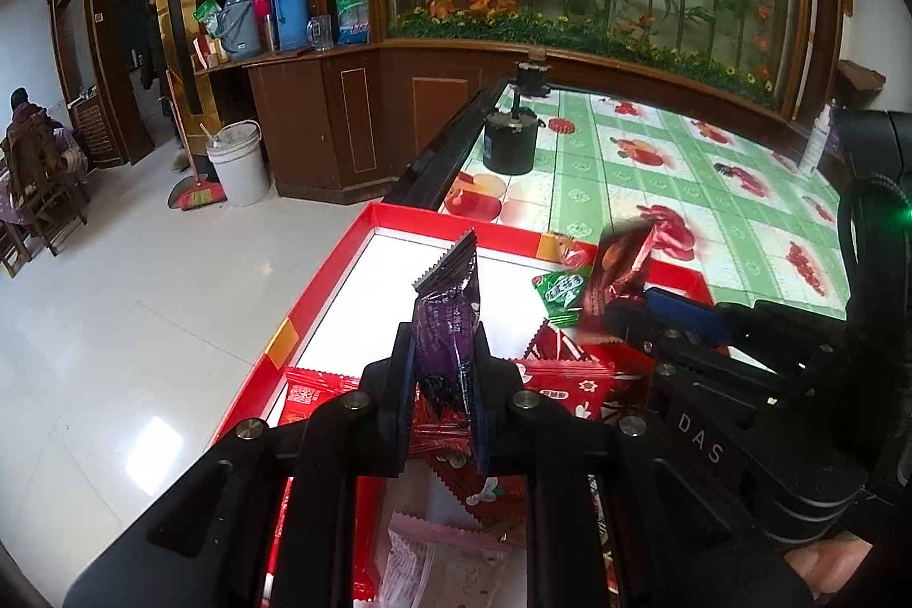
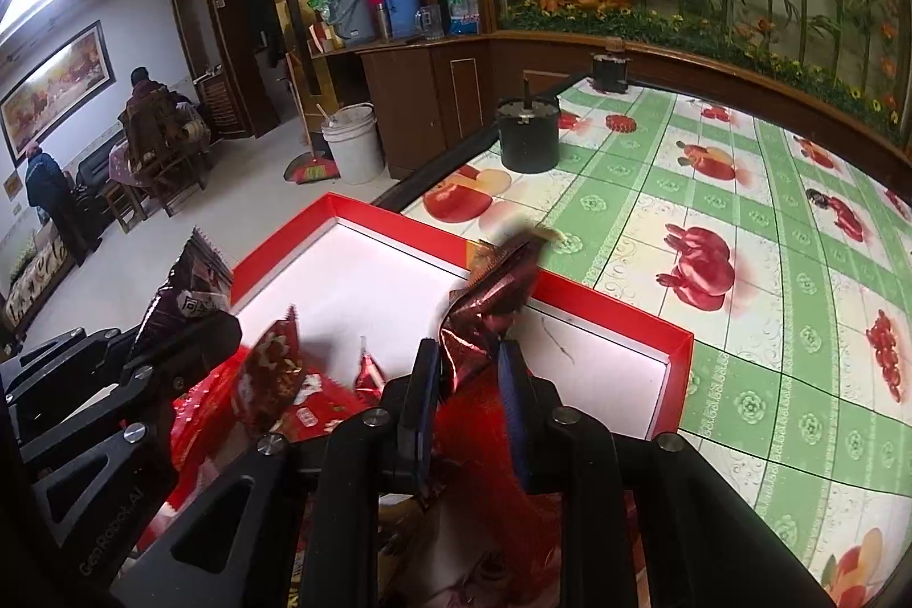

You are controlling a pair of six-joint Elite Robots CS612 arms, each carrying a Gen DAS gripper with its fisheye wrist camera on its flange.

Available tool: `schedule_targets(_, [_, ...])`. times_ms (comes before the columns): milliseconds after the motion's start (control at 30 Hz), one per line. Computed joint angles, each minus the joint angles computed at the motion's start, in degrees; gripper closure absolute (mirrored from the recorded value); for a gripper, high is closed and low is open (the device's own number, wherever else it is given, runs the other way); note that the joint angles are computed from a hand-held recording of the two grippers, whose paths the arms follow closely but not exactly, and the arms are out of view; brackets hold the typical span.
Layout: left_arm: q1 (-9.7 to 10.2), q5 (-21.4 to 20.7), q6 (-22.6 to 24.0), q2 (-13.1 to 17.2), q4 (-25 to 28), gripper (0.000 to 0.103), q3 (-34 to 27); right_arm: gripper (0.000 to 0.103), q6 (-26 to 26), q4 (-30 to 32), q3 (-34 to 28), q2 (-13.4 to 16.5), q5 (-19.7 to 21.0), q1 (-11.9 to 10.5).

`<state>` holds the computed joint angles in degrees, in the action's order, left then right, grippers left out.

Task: Organize snacks

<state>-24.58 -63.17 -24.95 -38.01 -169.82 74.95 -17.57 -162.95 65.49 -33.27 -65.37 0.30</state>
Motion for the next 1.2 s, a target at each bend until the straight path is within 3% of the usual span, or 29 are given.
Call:
schedule_targets(200, [-0.15,0.3,-1.2,0.4,1.9,0.085,-0.7,0.074,0.5,2.0,-1.1,0.5,3.0,-0.6])
schedule_targets(233, [-0.18,0.2,-1.5,0.5,2.3,0.076,-0.9,0.07,0.2,1.8,-0.9,0.4,3.8,-0.7])
schedule_targets(267, [-0.23,0.4,-1.8,0.5,2.6,0.073,-0.9,0.058,0.2,1.4,-0.7,0.4,4.7,-0.9])
schedule_targets(300, [-0.42,1.1,-2.3,0.5,2.8,0.068,-0.8,0.053,0.6,0.8,-0.5,0.4,4.9,-0.9])
schedule_targets(367, [-0.55,1.3,-2.6,0.4,2.6,0.06,-0.6,0.053,1.2,-0.9,-0.3,0.4,4.8,-1.2])
schedule_targets(433, [-0.89,2.1,-3.1,0.2,2.0,0.039,0.0,0.044,1.5,-0.3,-0.7,0.5,6.0,-1.6])
schedule_targets(467, [-1.09,2.7,-3.0,0.1,1.3,0.037,0.3,0.037,2.4,-0.4,-0.8,0.5,6.6,-1.9])
schedule_targets(567, [-2.25,7.0,-1.7,-0.3,-1.8,0.037,1.3,0.035,3.6,-1.6,-0.6,0.5,7.2,-2.6])
schedule_targets(667, [-3.34,12.6,-0.5,-0.4,-3.1,0.023,1.5,0.035,4.0,-3.9,0.0,0.2,6.6,-3.2])
schedule_targets(700, [-3.94,15.3,0.7,-0.5,-5.8,0.018,2.0,0.034,4.3,-4.0,0.1,0.1,6.9,-3.5])
schedule_targets(833, [-5.32,21.7,3.5,-0.6,-12.1,0.012,3.0,0.033,6.5,-6.0,0.7,-0.3,8.0,-4.6])
schedule_targets(933, [-6.3,26.5,4.0,-1.0,-13.4,0.0,3.4,0.032,8.7,-10.4,2.0,-0.8,8.3,-5.4])
schedule_targets(1033, [-7.21,30.7,6.1,-0.9,-18.2,0.0,4.0,0.032,11.1,-16.9,3.7,-1.1,9.3,-6.3])
schedule_targets(1100, [-7.68,31.4,7.7,-1.2,-21.6,0.0,4.8,0.029,13.0,-22.9,5.1,-1.2,10.2,-7.0])
schedule_targets(1200, [-7.96,29.7,7.7,-2.5,-22.5,0.0,6.5,0.019,15.0,-30.5,7.2,-1.5,11.2,-7.8])
